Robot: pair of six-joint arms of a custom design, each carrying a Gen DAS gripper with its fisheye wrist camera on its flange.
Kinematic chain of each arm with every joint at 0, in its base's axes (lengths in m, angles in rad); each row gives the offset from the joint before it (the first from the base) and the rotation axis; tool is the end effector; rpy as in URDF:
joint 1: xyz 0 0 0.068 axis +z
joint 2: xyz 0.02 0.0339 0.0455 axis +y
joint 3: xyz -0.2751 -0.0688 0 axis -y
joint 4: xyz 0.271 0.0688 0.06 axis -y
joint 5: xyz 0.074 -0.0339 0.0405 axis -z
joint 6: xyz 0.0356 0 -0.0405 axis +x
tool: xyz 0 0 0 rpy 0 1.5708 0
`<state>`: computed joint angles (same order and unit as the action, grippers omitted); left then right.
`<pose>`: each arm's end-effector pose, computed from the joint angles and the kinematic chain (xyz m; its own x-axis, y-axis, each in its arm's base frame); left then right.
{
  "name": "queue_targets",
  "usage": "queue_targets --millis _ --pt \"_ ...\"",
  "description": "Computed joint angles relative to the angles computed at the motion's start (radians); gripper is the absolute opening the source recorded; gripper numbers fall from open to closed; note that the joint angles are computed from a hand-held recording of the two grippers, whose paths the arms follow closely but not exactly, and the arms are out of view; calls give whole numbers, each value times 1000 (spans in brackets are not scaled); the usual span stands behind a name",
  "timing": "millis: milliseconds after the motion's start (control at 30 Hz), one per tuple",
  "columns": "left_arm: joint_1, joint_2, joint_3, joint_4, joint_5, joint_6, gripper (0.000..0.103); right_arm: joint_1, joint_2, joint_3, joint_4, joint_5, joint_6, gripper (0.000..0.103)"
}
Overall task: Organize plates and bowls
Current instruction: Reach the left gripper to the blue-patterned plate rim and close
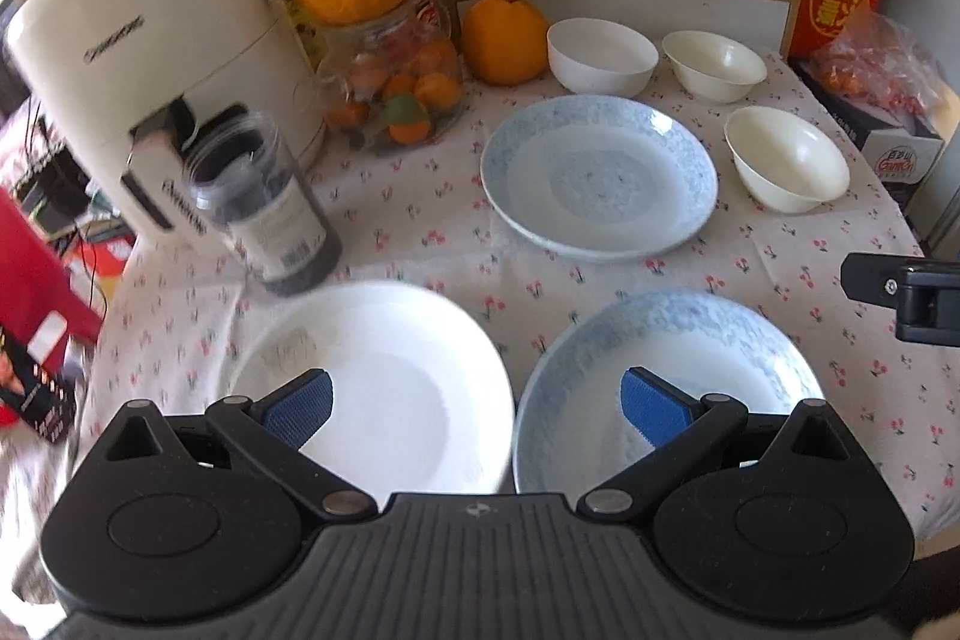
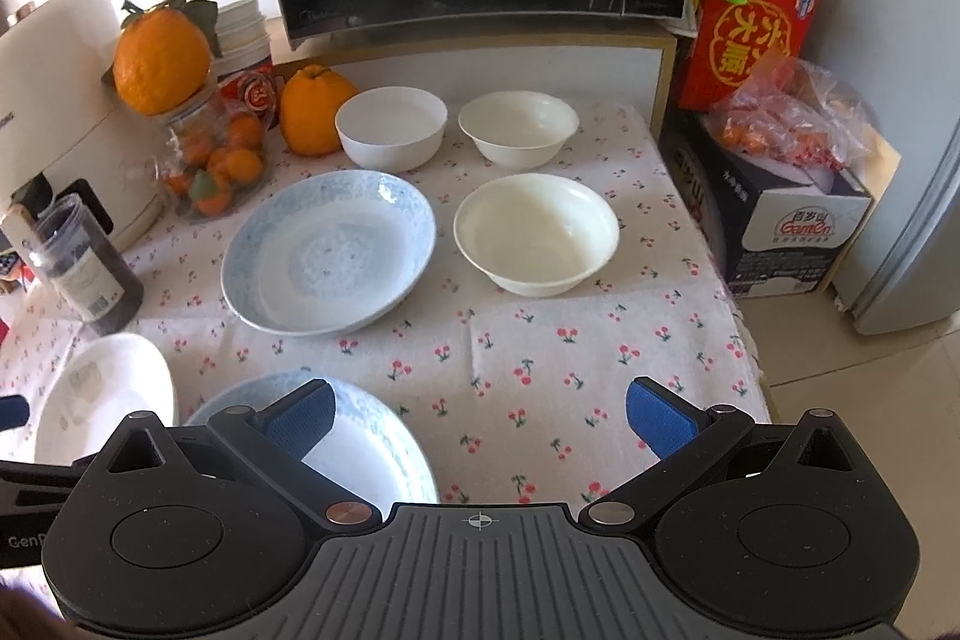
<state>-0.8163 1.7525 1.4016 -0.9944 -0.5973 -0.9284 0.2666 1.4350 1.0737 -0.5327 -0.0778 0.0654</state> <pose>0.2666 -0.2544 0.2464 -0.8134 -0.1013 -0.5729 -0.2252 0.9628 0.1494 0.3138 0.0886 0.2610 -0.7707 -0.1429 -0.6210 -0.2598 0.9603 0.1014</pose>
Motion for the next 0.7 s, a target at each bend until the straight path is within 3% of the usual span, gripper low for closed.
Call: queue_targets --millis 300,433,567,700 --pt "129 3 -28 186 67 154 103 -31 201 149 -17 -87 -13 103" --pt "196 0 -104 349 159 209 103 -41 286 182 31 -122 1 103" --pt "260 17 -146 446 250 257 99 -51 376 231 33 -205 61 103" --pt "325 25 -175 509 348 239 95 -49 444 272 32 -266 139 103"
